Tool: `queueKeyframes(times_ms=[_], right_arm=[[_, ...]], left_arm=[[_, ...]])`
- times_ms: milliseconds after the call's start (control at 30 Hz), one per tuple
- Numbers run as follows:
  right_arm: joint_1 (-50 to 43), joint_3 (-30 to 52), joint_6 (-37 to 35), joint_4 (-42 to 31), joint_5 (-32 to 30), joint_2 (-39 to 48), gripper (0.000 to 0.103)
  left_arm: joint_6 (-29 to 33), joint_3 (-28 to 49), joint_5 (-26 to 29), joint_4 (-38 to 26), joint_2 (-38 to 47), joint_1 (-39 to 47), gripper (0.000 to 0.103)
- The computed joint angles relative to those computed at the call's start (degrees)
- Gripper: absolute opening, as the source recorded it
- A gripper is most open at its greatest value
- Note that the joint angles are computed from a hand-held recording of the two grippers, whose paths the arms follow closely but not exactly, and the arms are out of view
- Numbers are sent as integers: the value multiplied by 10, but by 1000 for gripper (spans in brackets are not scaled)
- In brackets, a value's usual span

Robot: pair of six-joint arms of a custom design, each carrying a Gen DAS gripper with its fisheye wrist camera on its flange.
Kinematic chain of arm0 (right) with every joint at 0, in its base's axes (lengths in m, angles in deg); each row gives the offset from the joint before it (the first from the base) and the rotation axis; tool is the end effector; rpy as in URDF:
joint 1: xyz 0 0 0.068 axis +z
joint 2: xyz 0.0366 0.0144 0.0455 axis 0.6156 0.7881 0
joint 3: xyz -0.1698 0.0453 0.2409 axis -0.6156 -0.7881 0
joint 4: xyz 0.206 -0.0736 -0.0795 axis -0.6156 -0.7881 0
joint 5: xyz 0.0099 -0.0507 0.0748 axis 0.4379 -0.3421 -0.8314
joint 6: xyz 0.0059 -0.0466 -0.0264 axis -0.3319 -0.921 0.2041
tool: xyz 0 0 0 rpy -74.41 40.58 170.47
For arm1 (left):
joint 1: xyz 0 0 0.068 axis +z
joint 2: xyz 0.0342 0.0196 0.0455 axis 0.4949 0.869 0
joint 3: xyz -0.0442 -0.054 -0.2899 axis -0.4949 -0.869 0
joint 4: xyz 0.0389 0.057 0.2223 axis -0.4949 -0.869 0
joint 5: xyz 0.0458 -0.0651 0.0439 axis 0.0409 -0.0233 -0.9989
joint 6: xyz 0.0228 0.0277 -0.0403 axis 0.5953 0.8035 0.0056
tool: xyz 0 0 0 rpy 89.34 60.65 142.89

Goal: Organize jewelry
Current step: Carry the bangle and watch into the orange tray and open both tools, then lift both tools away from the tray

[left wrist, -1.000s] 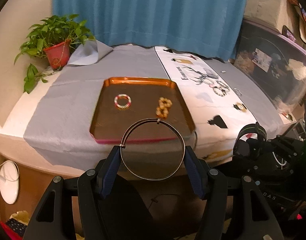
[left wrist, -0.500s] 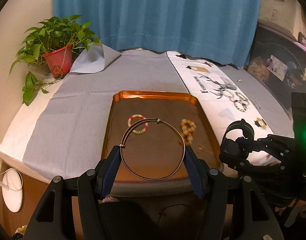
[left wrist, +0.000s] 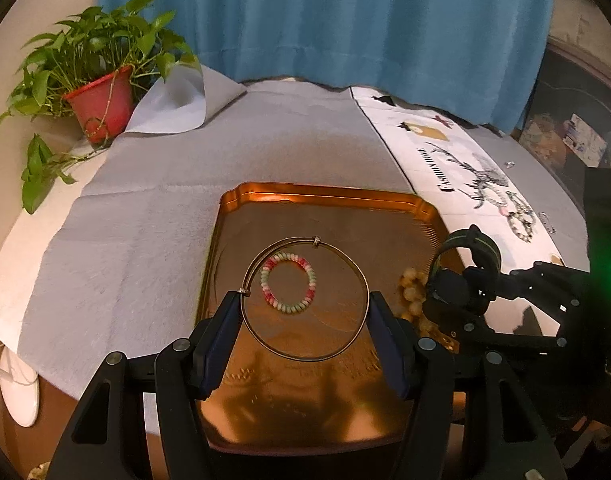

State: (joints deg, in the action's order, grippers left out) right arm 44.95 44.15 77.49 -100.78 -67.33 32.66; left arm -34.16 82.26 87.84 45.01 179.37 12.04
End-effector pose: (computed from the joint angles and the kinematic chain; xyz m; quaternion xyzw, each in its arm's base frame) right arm 0.2931 0.0350 0.2767 -0.0778 0.9519 0.0016 0.2964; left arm 0.3037 -0.0994 0.2873 0.1404 0.9266 -0.0975 0.3349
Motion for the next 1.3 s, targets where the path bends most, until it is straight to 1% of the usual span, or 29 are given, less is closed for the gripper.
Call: queueKeyframes(times_ms=[200,300,333,367,433,467,500,533,567,633,700,833,900,967,1067,1167,1267,1300], right_arm=[[-8,13,-8,17,1,26,48],[-12,25,-2,17,-1,40,49],[-13,27,-2,19,-4,43,49],[-12,28,-5,21,-4,45,51],[-6,32,-11,19,13,48,67],[0,26,-13,22,32,42,77],[4,17,-18,27,45,33,81],[7,10,-21,27,54,25,82],[9,-1,-25,24,57,12,83],[9,-20,-32,12,55,-18,83],[16,-55,-34,-2,62,-68,83],[64,-114,-20,-51,93,-180,83],[99,-131,1,-89,112,-234,83],[146,-136,40,-139,136,-289,83],[220,-129,107,-205,174,-347,83],[324,-108,199,-274,236,-380,83],[456,-84,321,-355,315,-390,83],[488,-78,351,-378,332,-392,83]], left_arm=[[8,19,-10,8,34,5,59],[14,22,-10,26,52,7,60],[19,22,-11,34,60,7,63],[23,29,-19,31,70,6,71],[30,42,-39,14,83,-1,78],[33,40,-47,13,81,-3,82],[34,34,-54,14,76,-6,84],[35,26,-60,13,68,-8,90],[36,16,-62,13,57,-10,92],[36,-13,-66,12,27,-12,93],[26,-46,-75,5,-10,-16,93],[-7,-116,-64,-32,-111,-23,93],[-25,-143,-61,-64,-169,-32,93],[-41,-158,-65,-95,-216,-47,93],[-67,-164,-92,-144,-277,-89,93],[-103,-160,-134,-193,-332,-146,93],[-143,-152,-181,-236,-368,-204,93],[-158,-147,-198,-250,-377,-225,93]])
